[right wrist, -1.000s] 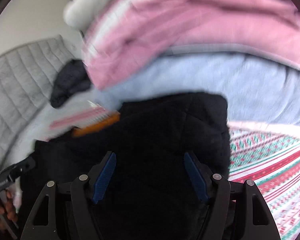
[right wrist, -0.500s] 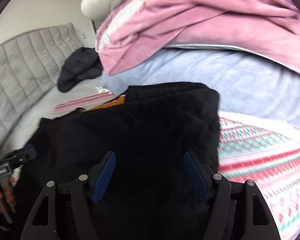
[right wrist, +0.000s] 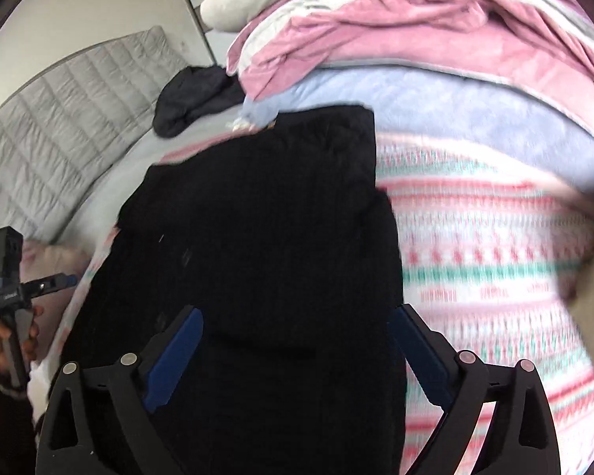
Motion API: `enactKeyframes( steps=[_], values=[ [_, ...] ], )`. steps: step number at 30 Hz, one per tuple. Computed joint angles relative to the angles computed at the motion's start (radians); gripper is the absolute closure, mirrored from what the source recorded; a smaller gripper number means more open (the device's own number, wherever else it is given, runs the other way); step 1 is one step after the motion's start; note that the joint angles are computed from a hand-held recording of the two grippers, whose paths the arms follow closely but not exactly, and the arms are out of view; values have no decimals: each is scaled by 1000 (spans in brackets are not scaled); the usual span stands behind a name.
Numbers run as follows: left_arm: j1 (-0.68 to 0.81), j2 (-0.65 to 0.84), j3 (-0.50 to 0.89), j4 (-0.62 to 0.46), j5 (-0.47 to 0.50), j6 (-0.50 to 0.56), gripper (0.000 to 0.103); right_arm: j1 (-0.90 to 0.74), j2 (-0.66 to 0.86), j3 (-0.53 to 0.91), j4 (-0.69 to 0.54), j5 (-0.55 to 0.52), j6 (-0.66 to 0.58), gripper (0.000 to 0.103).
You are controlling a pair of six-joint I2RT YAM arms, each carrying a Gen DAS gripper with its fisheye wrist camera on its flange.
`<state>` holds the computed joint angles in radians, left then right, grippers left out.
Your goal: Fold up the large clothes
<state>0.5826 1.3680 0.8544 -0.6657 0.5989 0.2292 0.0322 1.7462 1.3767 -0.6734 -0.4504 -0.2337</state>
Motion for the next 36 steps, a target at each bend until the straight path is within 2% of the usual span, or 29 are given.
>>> enactKeyframes(
  steps=[4, 7, 10, 13, 19, 21, 26, 30, 31, 32, 34, 35, 36],
  values=[
    [159, -81, -81, -133, -7, 202, 1, -113, -33, -61, -133, -114, -49, 5],
    [311, -41, -108, -229, -15, 375, 1, -163, -41, -124, -171, -110, -100, 5],
    [440, -14, -145, -221, -69, 493, 1, -198, -66, -210, -164, -69, -178, 5],
    [541, 90, -138, -241, -87, 596, 1, -226, -39, -254, -174, -65, -210, 5],
    [587, 240, -152, -155, -114, 635, 1, -261, 55, -265, -217, -78, -217, 5],
    [587, 224, -169, -147, -111, 639, 1, -270, 111, -237, -258, -89, -196, 5],
    [577, 179, -226, -187, -128, 709, 2, -273, 114, -253, -252, -141, -191, 4],
    [611, 188, -242, -263, -111, 800, 9, -281, 112, -283, -270, -202, -221, 6],
    [625, 195, -241, -289, -104, 826, 14, -287, 121, -282, -285, -223, -230, 8],
    [644, 202, -241, -310, -98, 845, 21, -290, 133, -279, -296, -242, -232, 15],
    [664, 189, -255, -312, -88, 862, 28, -301, 147, -282, -305, -266, -223, 29],
    [675, 184, -260, -304, -88, 862, 35, -303, 148, -287, -301, -265, -221, 34],
    [687, 188, -260, -297, -87, 856, 43, -302, 145, -294, -292, -262, -216, 43]
  ],
)
